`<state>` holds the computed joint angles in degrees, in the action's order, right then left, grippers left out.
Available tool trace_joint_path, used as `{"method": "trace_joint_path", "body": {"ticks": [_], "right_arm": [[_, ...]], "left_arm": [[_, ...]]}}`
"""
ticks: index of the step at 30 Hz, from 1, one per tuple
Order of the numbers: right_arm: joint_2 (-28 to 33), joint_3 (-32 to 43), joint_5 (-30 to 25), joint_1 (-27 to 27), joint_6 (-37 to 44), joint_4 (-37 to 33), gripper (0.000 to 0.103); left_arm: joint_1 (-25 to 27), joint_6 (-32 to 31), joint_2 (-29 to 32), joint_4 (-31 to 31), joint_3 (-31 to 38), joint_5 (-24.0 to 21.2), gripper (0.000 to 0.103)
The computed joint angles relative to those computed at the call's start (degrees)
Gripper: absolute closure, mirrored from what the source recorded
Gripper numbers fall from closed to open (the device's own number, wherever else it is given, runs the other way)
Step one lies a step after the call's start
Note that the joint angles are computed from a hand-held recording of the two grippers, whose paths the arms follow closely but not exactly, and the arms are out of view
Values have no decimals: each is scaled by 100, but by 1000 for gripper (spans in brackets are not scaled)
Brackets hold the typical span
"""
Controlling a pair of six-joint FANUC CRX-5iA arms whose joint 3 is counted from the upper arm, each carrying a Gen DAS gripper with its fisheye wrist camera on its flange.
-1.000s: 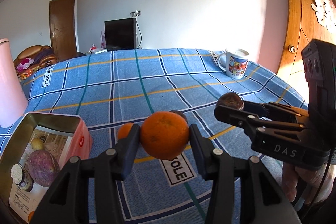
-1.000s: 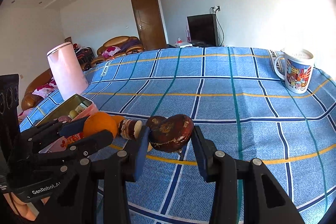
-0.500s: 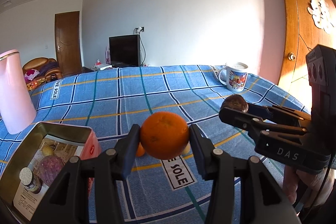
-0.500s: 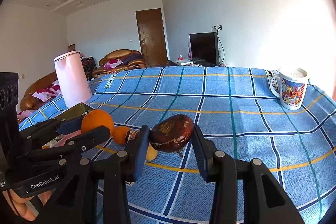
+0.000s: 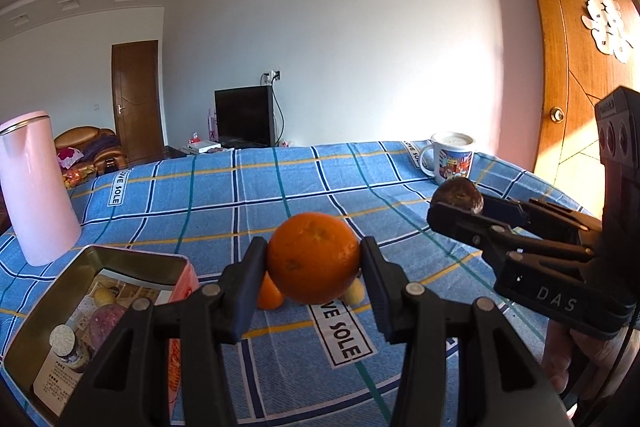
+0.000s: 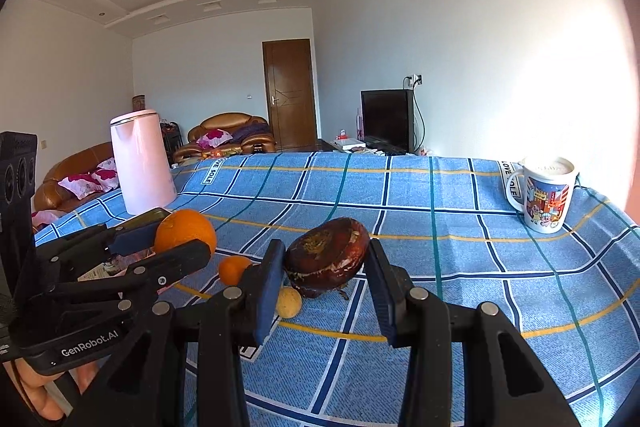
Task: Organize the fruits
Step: 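Carry the orange and chestnut into the pink tin and release both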
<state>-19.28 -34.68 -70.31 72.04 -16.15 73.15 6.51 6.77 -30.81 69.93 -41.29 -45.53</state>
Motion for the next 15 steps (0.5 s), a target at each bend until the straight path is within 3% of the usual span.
{"method": "trace_joint_path", "body": {"ticks": [6, 15], "right_arm": [[-30, -69, -58, 52, -99, 173, 60], [-20, -115, -118, 66, -222, 347, 60]], "left_arm": [[-64, -206, -111, 276, -131, 150, 54], [85, -235, -118, 355, -150, 31, 54]]}}
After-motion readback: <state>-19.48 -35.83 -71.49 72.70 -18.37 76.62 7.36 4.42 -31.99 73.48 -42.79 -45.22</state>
